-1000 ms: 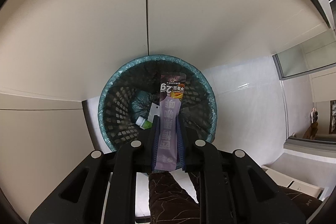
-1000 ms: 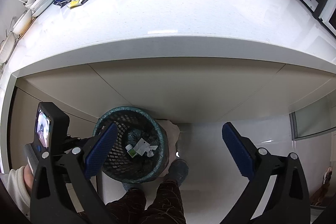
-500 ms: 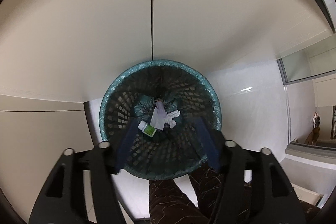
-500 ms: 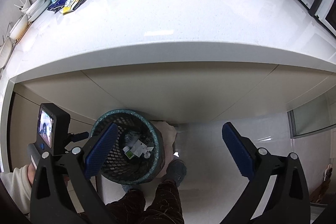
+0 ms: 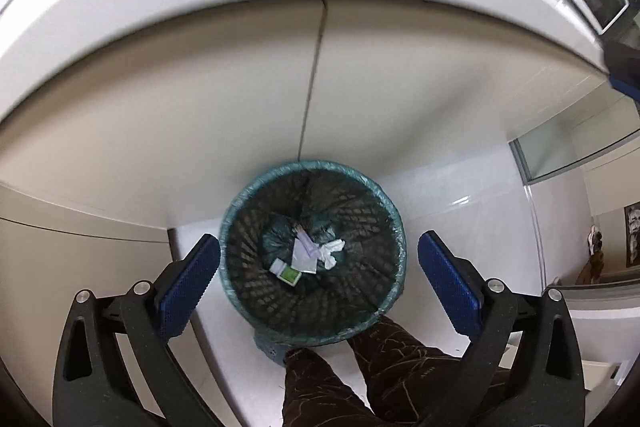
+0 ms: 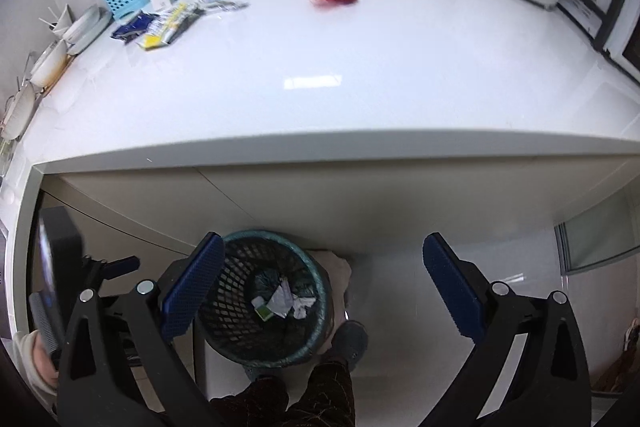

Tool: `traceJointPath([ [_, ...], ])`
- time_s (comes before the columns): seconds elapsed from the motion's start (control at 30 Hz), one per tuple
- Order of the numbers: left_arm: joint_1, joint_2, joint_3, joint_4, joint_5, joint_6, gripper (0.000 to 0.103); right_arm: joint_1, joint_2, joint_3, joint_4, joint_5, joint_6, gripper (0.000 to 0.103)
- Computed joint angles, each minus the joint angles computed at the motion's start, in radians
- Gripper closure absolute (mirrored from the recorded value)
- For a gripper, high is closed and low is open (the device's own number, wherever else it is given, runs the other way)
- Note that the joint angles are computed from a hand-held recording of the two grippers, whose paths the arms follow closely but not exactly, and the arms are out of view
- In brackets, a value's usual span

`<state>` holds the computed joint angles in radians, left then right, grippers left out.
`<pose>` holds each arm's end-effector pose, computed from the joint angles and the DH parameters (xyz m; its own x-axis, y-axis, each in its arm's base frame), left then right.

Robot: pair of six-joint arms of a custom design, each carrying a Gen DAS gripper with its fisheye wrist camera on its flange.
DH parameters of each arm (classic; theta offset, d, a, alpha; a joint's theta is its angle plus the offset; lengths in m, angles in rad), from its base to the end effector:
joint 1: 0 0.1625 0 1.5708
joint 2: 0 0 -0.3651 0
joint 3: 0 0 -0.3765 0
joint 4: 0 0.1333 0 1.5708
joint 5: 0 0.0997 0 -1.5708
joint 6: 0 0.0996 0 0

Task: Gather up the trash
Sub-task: 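Open the left tool to drop the purple wrapper into the wastebasket, then raise both tools back above the counter toward the remaining trash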

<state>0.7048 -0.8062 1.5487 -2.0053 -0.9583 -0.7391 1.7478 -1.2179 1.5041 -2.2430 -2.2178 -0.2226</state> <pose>-0.3339 -0.5342 0.0635 -0.7826 0.1282 -0.6091 0.2688 0.9522 -0.1450 0.1795 -0.5872 0.3627 -0.7690 -0.1205 0.6278 -0.3413 0.9078 -0.2439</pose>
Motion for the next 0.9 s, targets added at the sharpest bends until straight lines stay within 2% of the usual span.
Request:
traceJointPath([
  [0.23,-0.042,-0.134,0.033,0.058,0.065,-0.044,0.006,0.057,0.033,-0.015,-0.082,-0.023,-0.015,0.008],
  [0.43,-0.06,-0.199,0.003,0.104,0.118,-0.041,0.007,0.096,0.061,-0.041,-0.127,-0.041,0.008,0.008],
  [0.6,-0.056,-0.196,-0.079,0.138,0.151,-0.019,0.007,0.12,0.089,-0.09,-0.145,-0.064,0.009,0.008],
  [0.9,-0.035,-0.089,-0.278,0.151,0.208,0.016,0.008,0.122,0.191,-0.277,-0.149,-0.082,-0.05,0.008],
])
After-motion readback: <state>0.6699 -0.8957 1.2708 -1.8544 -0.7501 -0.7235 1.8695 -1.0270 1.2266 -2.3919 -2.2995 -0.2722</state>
